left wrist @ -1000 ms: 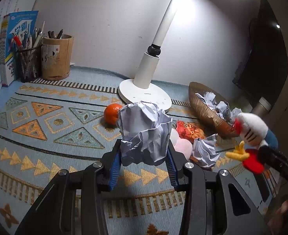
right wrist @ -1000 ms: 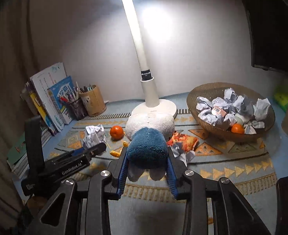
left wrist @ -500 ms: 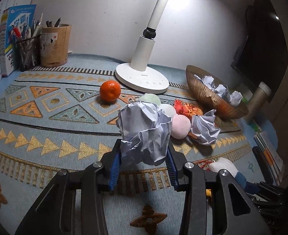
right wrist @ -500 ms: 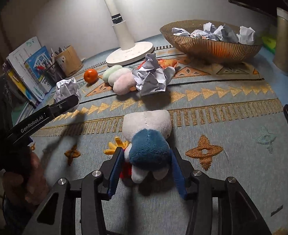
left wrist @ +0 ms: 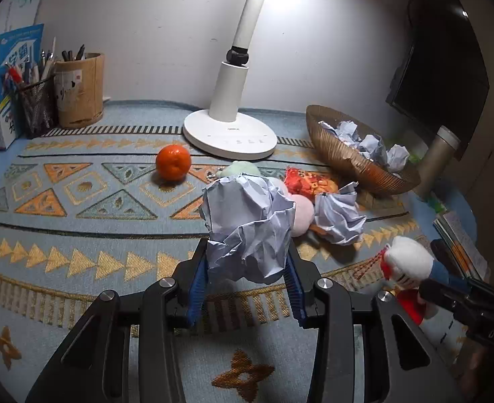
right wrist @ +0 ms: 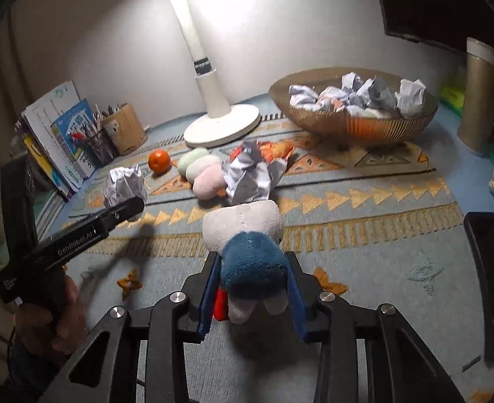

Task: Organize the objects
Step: 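Carry paper ball and blue-white plush over the brown bowl and open both tools, then withdraw both open tools from the bowl back over the rug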

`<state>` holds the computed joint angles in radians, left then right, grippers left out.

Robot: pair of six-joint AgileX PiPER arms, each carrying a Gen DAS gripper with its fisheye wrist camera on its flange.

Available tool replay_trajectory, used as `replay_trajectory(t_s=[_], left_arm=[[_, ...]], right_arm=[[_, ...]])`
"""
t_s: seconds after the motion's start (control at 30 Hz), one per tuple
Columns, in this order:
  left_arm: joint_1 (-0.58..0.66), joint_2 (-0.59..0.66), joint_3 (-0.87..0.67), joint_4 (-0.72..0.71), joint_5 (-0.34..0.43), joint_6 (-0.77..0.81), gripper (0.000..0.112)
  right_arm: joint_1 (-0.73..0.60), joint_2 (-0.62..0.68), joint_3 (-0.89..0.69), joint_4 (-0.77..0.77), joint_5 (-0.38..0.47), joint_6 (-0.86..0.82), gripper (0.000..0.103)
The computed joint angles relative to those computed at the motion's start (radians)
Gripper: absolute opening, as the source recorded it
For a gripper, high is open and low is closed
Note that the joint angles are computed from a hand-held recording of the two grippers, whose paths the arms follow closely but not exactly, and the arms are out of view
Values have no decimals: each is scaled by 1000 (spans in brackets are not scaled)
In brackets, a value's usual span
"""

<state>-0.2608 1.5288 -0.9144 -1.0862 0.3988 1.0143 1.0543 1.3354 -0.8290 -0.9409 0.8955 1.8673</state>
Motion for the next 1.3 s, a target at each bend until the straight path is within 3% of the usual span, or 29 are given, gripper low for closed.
replay_trajectory(t_s=[0.1, 0.23, 0.5, 0.57, 0.63, 0.77, 0.83, 0.9, 0.97, 1.1, 1.2, 1.23, 1.3], left_arm=[[-33, -15, -145, 117, 83, -110, 38], [-131, 89, -447, 277, 155, -279, 38], [-302, 565, -1181, 570, 369, -648, 44], [-318, 687, -1365, 587, 456, -690, 60], [-330, 742, -1435, 630, 473, -764, 85], [-291, 641, -1222, 524, 379, -678, 85], [-269, 554, -1076, 486, 313, -618, 86], [-237, 480, -956, 432, 270, -557, 86], [-210, 404, -847, 393, 245, -520, 86], [-124, 226, -577, 259, 178, -364, 86], [-48, 113, -388, 192, 134, -291, 103], [-19, 87, -325, 135, 116, -237, 102], [25, 54, -226, 93, 76, -197, 102]], right_arm=[[-26, -117, -40, -10, 110, -97, 37], [-193, -195, -126, -11, 127, -253, 37], [-677, -89, -288, 156, -93, -556, 37], [-763, -40, -304, 213, -145, -612, 38], [-840, 4, -308, 298, -194, -702, 38], [-855, 3, -259, 343, -218, -725, 38], [-803, -9, -245, 293, -182, -687, 38], [-741, -27, -223, 238, -146, -632, 46], [-670, -48, -211, 196, -112, -578, 60], [-515, -77, -220, 147, -57, -522, 67], [-359, -50, -215, 91, -11, -443, 87], [-304, -36, -191, 36, 3, -359, 94], [-235, 12, -154, -23, 14, -240, 96]])
